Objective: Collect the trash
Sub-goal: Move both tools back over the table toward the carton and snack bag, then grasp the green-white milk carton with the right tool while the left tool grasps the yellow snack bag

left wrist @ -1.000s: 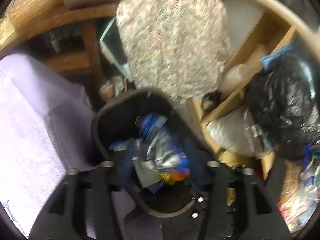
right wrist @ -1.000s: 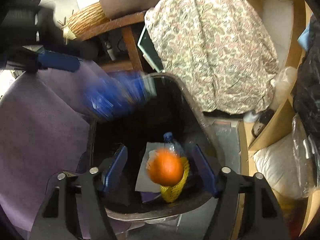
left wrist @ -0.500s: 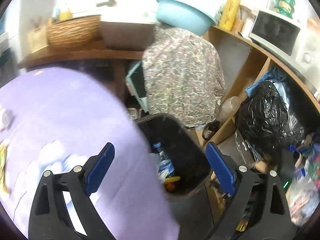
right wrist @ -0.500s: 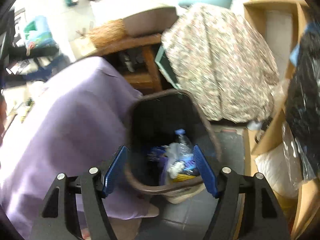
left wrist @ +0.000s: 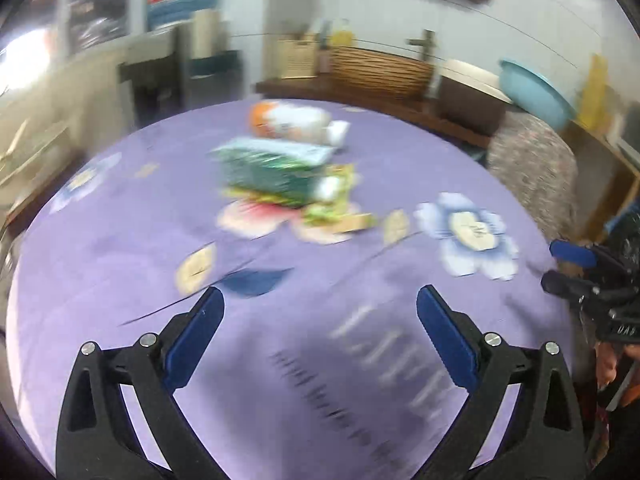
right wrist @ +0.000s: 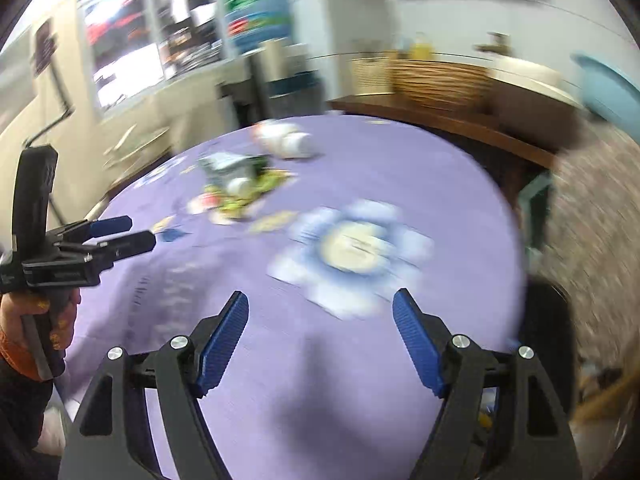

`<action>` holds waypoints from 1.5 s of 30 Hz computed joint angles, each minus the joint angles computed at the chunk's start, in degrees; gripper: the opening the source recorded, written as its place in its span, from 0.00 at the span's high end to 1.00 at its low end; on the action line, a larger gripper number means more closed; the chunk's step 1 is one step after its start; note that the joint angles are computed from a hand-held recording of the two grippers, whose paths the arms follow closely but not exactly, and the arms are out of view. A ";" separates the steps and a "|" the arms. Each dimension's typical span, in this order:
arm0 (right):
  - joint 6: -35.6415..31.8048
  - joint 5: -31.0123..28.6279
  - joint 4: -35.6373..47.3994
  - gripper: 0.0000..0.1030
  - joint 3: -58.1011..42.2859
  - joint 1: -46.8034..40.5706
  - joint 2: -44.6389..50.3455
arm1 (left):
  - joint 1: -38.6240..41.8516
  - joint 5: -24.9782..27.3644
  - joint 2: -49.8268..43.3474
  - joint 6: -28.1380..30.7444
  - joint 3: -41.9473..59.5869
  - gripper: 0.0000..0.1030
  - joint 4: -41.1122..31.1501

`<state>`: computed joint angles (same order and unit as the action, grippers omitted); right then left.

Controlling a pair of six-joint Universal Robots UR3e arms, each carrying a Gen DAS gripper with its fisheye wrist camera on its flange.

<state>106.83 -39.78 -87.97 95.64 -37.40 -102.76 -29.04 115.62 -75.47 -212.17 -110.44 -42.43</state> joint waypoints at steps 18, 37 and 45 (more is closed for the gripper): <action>31.60 -18.48 -26.68 0.34 -44.27 43.26 43.71 | 18.23 -9.57 26.39 7.97 -17.27 0.07 -7.18; 33.33 -6.43 -28.94 0.49 -31.08 29.83 29.81 | 22.15 -16.45 1.23 21.04 -1.42 0.07 1.02; 27.57 -2.98 -25.47 0.49 -23.02 17.16 22.26 | 14.92 -11.49 -17.96 23.90 16.33 0.07 1.88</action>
